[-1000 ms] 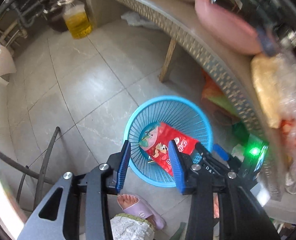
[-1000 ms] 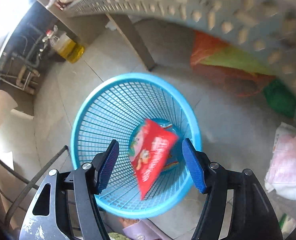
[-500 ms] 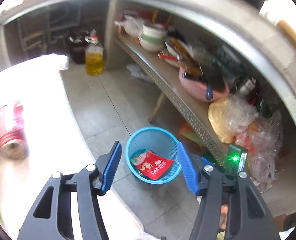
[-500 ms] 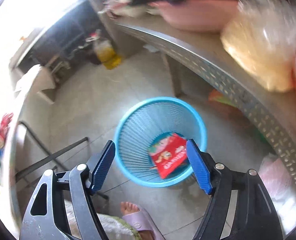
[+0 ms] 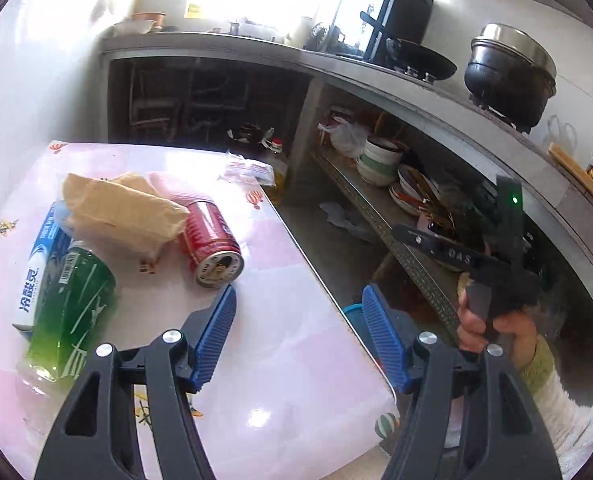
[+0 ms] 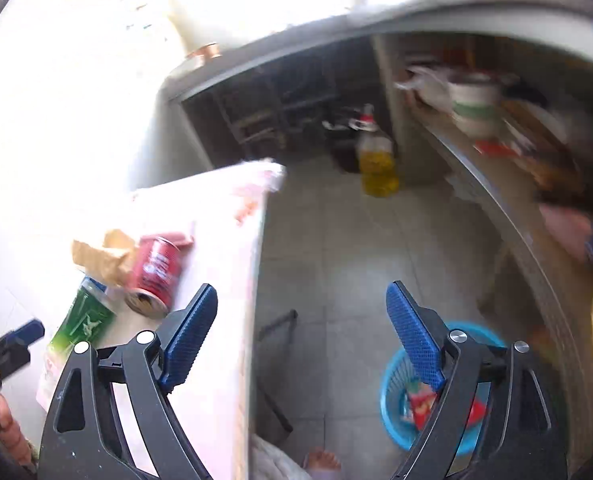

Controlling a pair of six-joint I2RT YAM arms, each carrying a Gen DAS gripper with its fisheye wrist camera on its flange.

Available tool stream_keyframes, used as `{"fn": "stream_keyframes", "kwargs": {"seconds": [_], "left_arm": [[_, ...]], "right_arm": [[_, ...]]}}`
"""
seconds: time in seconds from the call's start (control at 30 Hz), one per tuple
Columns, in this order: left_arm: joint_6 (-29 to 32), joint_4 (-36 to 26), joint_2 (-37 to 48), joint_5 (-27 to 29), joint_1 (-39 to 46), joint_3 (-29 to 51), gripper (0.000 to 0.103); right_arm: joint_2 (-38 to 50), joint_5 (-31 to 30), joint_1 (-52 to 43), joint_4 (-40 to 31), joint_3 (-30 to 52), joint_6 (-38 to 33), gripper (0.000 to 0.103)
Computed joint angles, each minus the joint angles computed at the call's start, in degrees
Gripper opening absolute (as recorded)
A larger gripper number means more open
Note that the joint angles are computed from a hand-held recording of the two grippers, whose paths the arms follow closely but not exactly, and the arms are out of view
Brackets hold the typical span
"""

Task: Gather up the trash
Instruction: 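Grasp the tan cloth on the table with the left tool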

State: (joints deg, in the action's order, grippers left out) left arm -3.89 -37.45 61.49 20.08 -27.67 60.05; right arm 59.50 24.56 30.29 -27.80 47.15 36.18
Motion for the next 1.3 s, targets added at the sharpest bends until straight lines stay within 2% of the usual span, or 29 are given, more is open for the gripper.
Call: {"fn": "stream_keyframes", "kwargs": {"seconds": [0.2, 0.33, 0.43, 0.57, 0.67, 0.77, 0.9, 0.93, 1.07, 1.17, 1.3], "left_arm": [[3.4, -1.1, 0.3, 8.1, 10.0, 0.1, 0.065], [4.0, -0.4, 1.1, 10.0, 12.1, -0.7, 0.065], [4.1, 0.1, 2.7, 10.5, 12.5, -0.8, 0.065], [4.3, 0.3, 5.2, 10.7, 12.9, -0.2, 0.065], [4.6, -0.5, 6.7, 11.6, 13.5, 0.4, 0.065], [4.8, -0.6, 7.5, 12.2, 13.8, 0.4, 0.065], [4.6, -0.5, 7.7, 12.8, 14.2, 0.2, 0.065], [4.4, -0.5, 7.6, 12.9, 14.3, 0.1, 0.065], [4.1, -0.5, 6.8, 12.9, 14.5, -0.4, 0.065], [4.0, -0.7, 5.5, 12.6, 14.6, -1.2, 0.065], [3.3, -0.8, 4.2, 12.6, 15.8, -1.7, 0.065]], "right_arm": [[25.7, -7.0, -7.1, 8.1, 19.8, -24.1, 0.091], [44.8, -11.3, -10.9, 3.2, 38.9, -36.6, 0.091], [57.7, -13.3, -13.3, -3.1, 53.7, -40.2, 0.091], [71.6, -15.6, -16.1, -13.0, 72.8, -40.3, 0.091], [78.5, -15.7, -16.8, -19.1, 82.4, -40.4, 0.091], [81.5, -17.8, -17.2, -22.1, 86.4, -38.8, 0.084], [81.6, -19.2, -17.4, -24.2, 88.2, -34.0, 0.060], [81.1, -19.1, -17.2, -24.7, 87.8, -32.8, 0.052], [79.2, -15.2, -15.9, -26.2, 86.1, -30.3, 0.038], [75.3, -13.0, -14.4, -25.0, 79.7, -29.3, 0.032], [66.1, -11.5, -11.6, -21.1, 65.9, -25.3, 0.027]]}}
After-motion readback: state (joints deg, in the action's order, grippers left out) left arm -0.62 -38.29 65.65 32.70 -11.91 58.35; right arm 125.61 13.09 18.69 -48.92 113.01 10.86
